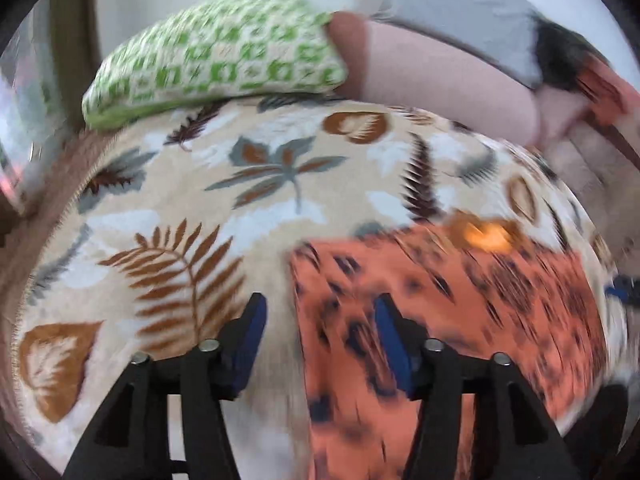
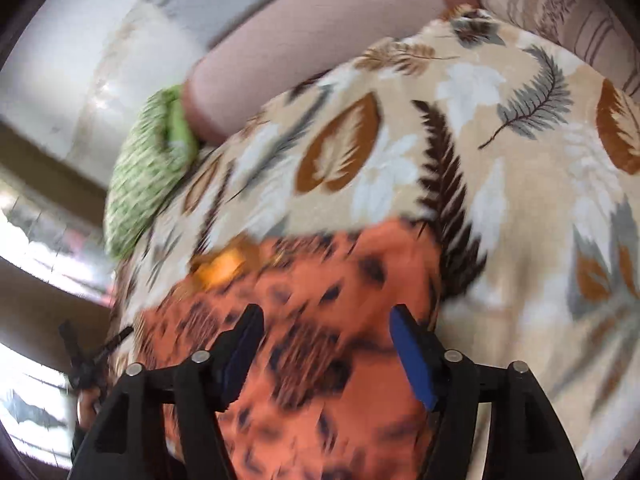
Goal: Fold small clothes
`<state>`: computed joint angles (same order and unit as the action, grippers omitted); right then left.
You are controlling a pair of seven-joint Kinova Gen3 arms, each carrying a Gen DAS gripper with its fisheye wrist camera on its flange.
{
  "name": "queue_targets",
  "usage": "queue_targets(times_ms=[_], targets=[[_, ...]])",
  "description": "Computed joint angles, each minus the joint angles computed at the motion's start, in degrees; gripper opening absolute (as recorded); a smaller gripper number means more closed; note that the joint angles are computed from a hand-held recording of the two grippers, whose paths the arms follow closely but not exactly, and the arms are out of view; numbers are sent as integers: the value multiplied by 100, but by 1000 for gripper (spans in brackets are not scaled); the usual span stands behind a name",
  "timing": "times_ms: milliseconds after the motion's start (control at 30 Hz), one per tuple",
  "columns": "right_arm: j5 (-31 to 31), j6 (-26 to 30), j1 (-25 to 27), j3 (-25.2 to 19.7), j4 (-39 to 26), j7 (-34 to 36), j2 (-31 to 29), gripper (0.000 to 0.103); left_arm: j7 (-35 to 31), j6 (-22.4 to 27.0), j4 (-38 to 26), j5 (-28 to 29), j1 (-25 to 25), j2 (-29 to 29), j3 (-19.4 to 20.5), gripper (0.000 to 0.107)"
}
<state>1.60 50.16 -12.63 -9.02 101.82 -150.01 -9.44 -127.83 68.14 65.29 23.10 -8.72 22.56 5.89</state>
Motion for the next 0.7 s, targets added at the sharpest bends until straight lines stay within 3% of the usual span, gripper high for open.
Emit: queue_targets(times_ms=[100,267,400,433,467,500,567,633,700], targets=[[-173,-5,-192,-295,177,-209,-413,74,-511,536,399,109,-502,-366,154,67],[-532,-180,-398,-514,352,-423,-390,75,-709,1049,767,-430,-221,-416,-397,66],[-636,-495,-406,-639,667,-807,-516,75,-821,1371,713,-175,-466,-221,-320,66],[-632,-492,-426,-606,703,-807,-491,75,-904,1399,695,-173,-440,-197,-322,58],[-622,-483,-432,-626,723,-836,-482,75,-894,1454,639,-246,-478,-143,-225,31],[-615,-504,-454,-630,759,-865,-482,75,-790,1555,526,-333,-420,-44,-208,18],[-584,-524,-464,-612,799,-931,-492,75,-810,1525,454,-404,-323,-36,-270,10],[-695,-550,-489,-459,883,-804,-492,75,-1024,1351,482,-530,-318,-185,-190,9],[-999,-492,-518,-217,1010,-579,-371,75,-1147,1424,408,-743,-42,-131,-372,9]])
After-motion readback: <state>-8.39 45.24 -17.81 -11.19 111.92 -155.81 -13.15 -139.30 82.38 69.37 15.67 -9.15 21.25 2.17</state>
